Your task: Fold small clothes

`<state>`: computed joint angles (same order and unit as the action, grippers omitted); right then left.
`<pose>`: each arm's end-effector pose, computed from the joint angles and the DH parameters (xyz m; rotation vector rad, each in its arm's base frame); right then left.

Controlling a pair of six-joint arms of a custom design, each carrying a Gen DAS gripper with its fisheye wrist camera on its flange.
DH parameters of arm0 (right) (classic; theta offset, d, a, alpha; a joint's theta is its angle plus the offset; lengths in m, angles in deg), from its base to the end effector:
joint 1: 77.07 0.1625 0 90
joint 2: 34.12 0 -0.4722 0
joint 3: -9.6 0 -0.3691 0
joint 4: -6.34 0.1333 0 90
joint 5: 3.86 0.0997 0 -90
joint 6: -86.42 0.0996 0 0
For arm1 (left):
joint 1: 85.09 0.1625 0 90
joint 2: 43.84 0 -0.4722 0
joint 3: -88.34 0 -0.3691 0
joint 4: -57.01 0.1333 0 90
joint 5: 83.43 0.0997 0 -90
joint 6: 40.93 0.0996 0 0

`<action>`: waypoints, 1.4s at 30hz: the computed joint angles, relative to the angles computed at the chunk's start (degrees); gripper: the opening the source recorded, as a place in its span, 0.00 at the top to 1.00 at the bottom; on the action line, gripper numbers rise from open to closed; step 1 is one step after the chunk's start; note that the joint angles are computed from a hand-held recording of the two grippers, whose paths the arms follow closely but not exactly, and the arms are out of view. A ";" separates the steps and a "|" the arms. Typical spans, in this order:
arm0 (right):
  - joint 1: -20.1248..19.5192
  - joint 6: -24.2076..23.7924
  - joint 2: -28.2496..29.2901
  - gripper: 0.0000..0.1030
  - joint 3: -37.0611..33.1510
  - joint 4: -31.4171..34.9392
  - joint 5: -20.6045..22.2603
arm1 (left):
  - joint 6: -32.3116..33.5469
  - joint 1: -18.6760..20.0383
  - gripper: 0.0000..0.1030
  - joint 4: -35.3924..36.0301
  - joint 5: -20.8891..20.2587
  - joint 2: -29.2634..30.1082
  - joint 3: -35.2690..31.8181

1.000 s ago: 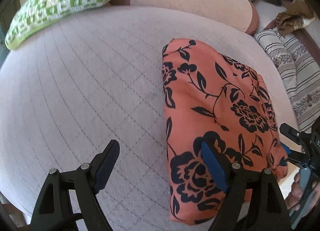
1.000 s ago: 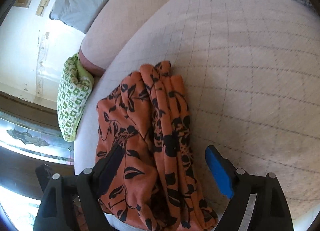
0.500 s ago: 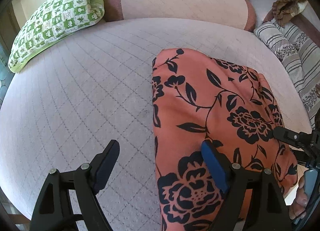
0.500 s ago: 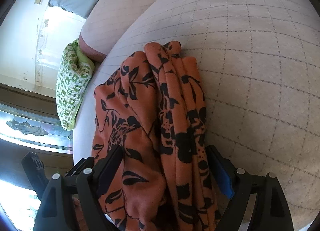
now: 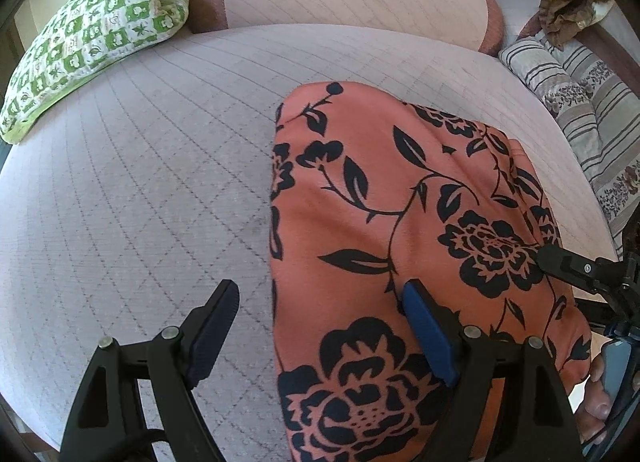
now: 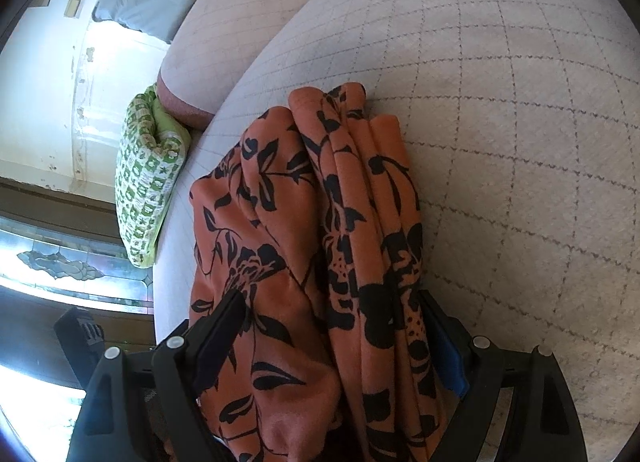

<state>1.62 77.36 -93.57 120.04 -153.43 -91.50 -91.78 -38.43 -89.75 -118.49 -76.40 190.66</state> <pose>0.0173 -0.6141 0.2202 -0.0500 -3.0811 0.5128 -0.2624 -0.5911 -0.0079 -0.0143 2.2491 -0.6809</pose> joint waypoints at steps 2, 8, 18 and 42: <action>-0.16 -0.08 0.11 0.16 -0.24 0.25 0.22 | 0.44 0.22 0.18 -0.71 -0.44 0.28 -0.23; -0.45 -0.01 0.50 0.16 -0.97 1.02 0.65 | 1.54 0.89 0.18 -2.56 -1.35 1.18 -0.92; -0.95 -0.76 0.86 0.15 -1.16 0.99 1.65 | 3.63 2.94 0.18 -7.72 -5.36 1.82 -1.05; 7.27 -8.02 4.38 0.50 0.58 -9.27 3.01 | 7.99 0.84 0.58 -10.06 -2.93 -3.17 0.77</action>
